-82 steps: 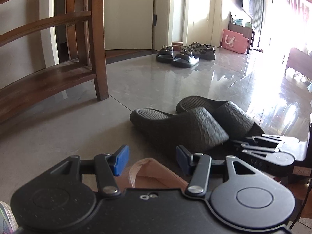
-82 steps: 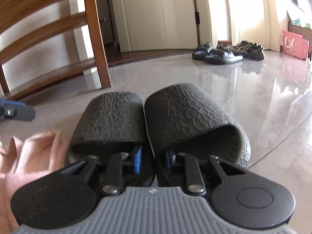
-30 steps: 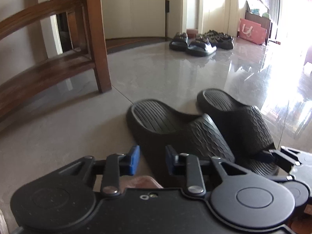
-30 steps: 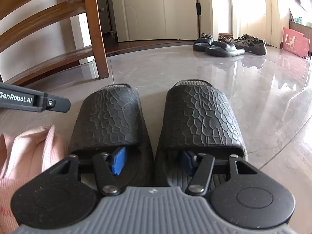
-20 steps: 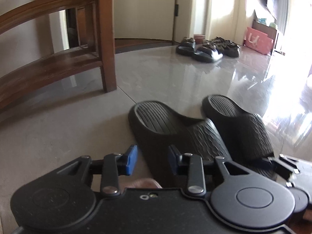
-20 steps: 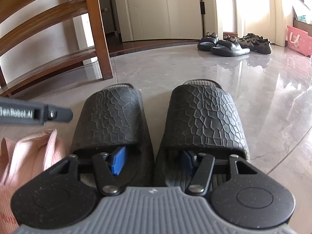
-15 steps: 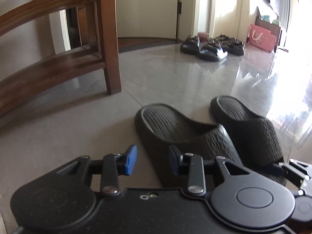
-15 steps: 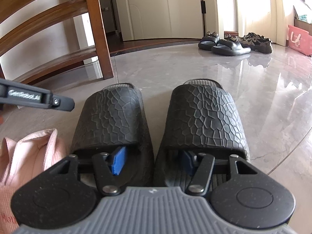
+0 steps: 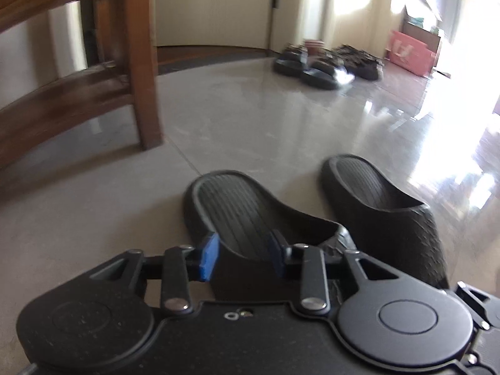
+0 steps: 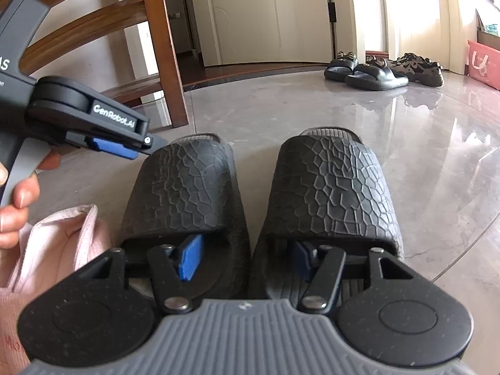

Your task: Organize scattered shoes

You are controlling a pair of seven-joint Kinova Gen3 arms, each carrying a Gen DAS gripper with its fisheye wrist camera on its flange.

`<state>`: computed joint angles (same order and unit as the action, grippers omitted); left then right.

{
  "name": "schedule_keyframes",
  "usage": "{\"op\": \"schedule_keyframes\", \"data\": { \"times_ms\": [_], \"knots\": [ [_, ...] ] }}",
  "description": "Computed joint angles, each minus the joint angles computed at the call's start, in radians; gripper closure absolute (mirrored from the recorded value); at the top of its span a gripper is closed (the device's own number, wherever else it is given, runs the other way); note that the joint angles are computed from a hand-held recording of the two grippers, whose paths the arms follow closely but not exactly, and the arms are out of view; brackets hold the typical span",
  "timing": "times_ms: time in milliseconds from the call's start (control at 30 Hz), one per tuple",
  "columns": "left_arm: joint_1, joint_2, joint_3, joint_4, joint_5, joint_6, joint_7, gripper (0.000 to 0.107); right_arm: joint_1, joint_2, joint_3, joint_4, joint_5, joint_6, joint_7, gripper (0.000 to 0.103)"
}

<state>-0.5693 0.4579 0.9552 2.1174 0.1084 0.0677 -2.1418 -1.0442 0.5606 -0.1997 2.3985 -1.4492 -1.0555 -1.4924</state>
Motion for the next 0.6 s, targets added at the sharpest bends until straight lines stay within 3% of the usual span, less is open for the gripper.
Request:
{"op": "schedule_keyframes", "data": {
  "times_ms": [133, 200, 333, 433, 600],
  "knots": [
    [-0.067, 0.038, 0.075, -0.011, -0.011, 0.055, -0.072, 0.094, -0.009, 0.014, 0.002, 0.005, 0.0, -0.018, 0.003, 0.037],
    [-0.105, 0.069, 0.122, -0.018, 0.006, 0.088, -0.118, 0.106, -0.019, 0.021, 0.0, 0.02, 0.007, -0.035, -0.021, 0.041],
    [-0.16, 0.094, 0.193, 0.015, 0.013, 0.076, -0.23, 0.106, -0.054, 0.037, 0.002, 0.048, -0.008, -0.078, -0.073, 0.056],
    [-0.194, 0.126, 0.221, 0.017, 0.045, 0.084, -0.259, 0.106, -0.068, 0.048, 0.007, 0.052, -0.019, -0.098, -0.063, 0.062],
    [-0.305, 0.192, 0.323, 0.029, 0.1, 0.079, -0.307, 0.103, -0.083, 0.03, 0.004, 0.07, 0.007, -0.122, -0.047, 0.075]
  ]
}}
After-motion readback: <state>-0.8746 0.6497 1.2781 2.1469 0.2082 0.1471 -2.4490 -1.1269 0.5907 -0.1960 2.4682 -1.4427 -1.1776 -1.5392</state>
